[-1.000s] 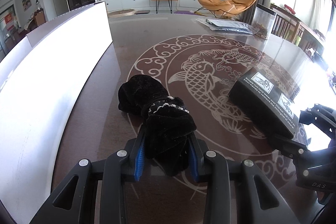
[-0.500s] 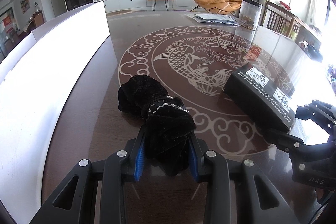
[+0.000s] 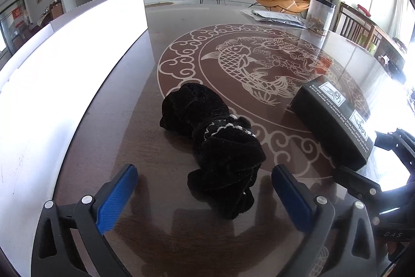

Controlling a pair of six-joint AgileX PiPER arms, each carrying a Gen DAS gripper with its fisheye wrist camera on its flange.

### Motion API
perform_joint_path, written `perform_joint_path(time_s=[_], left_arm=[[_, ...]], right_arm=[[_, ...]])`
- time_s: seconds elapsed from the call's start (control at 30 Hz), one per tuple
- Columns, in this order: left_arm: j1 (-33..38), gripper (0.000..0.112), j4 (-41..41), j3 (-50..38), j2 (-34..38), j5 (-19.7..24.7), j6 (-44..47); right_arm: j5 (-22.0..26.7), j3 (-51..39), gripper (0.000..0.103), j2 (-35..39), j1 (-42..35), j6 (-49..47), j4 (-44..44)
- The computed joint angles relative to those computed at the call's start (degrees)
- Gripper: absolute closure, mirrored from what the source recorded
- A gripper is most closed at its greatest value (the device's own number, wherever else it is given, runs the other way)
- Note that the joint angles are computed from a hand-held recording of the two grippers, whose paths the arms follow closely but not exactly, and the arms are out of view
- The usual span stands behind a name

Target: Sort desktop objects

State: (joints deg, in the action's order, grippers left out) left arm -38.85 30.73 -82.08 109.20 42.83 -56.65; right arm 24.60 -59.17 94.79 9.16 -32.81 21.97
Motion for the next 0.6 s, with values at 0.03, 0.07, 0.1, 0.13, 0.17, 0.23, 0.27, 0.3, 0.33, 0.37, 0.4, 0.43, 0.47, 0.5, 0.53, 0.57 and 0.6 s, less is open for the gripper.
perform_joint_path(time_s=[0.03,0.07,0.1,0.13,0.17,0.23,0.27,0.3,0.33,0.37,0.4,0.43,0.47,0.5,0.53,0.57,0.6], left_arm=[[-0.17,0.009,0.51,-0.58,0.39,1.09,-0.47],[-0.37,0.009,1.19,-0.37,0.39,1.04,-1.27],[-0.41,0.009,1.33,-0.25,0.36,0.95,-1.43],[-0.46,0.009,1.54,0.02,0.10,0.89,-1.65],[-0.56,0.009,2.02,0.23,0.03,0.76,-2.22],[-0.63,0.009,2.19,0.31,-0.04,0.73,-2.46],[-0.53,0.009,2.00,0.27,-0.03,0.63,-2.15],[-0.45,0.009,1.86,0.16,0.01,0.59,-1.90],[-0.40,0.009,1.79,0.06,0.05,0.63,-1.78],[-0.40,0.009,1.79,0.06,0.05,0.63,-1.78],[-0.38,0.009,1.79,0.06,0.05,0.61,-1.78],[-0.38,0.009,1.79,0.06,0.05,0.61,-1.78],[-0.38,0.009,1.80,0.05,0.07,0.60,-1.79],[-0.36,0.009,1.79,0.07,0.06,0.59,-1.77],[-0.38,0.009,1.79,0.04,0.08,0.60,-1.79],[-0.38,0.009,1.79,0.04,0.08,0.60,-1.79],[-0.37,0.009,1.81,0.08,0.05,0.59,-1.78]], right_arm=[[0.09,-0.03,0.019,0.02,-0.05,-0.20,0.13],[-0.07,-0.01,0.018,0.06,0.14,0.51,-0.56],[-0.19,-0.04,0.017,0.11,0.22,1.40,-1.36],[-0.04,-0.15,0.015,0.22,0.10,1.49,-1.31],[0.09,-0.23,0.014,0.27,0.01,1.60,-1.26],[-0.05,-0.31,0.012,0.41,0.10,2.55,-2.13],[-0.03,-0.38,0.011,0.48,0.11,2.89,-2.40],[0.10,-0.50,0.010,0.57,0.08,3.26,-2.66],[0.26,-0.63,0.008,0.69,0.06,3.59,-2.90],[0.32,-0.74,0.006,0.85,0.04,3.69,-3.00],[0.36,-0.81,0.005,0.93,0.08,3.73,-3.10],[0.40,-0.82,0.005,0.95,0.10,3.72,-3.13],[0.40,-0.86,0.005,0.99,0.14,3.76,-3.11],[0.40,-0.88,0.005,1.01,0.18,3.83,-3.15],[0.40,-0.88,0.005,1.01,0.18,3.83,-3.15],[0.46,-0.91,0.004,1.03,0.17,3.76,-3.10],[0.46,-0.91,0.004,1.03,0.17,3.76,-3.10]])
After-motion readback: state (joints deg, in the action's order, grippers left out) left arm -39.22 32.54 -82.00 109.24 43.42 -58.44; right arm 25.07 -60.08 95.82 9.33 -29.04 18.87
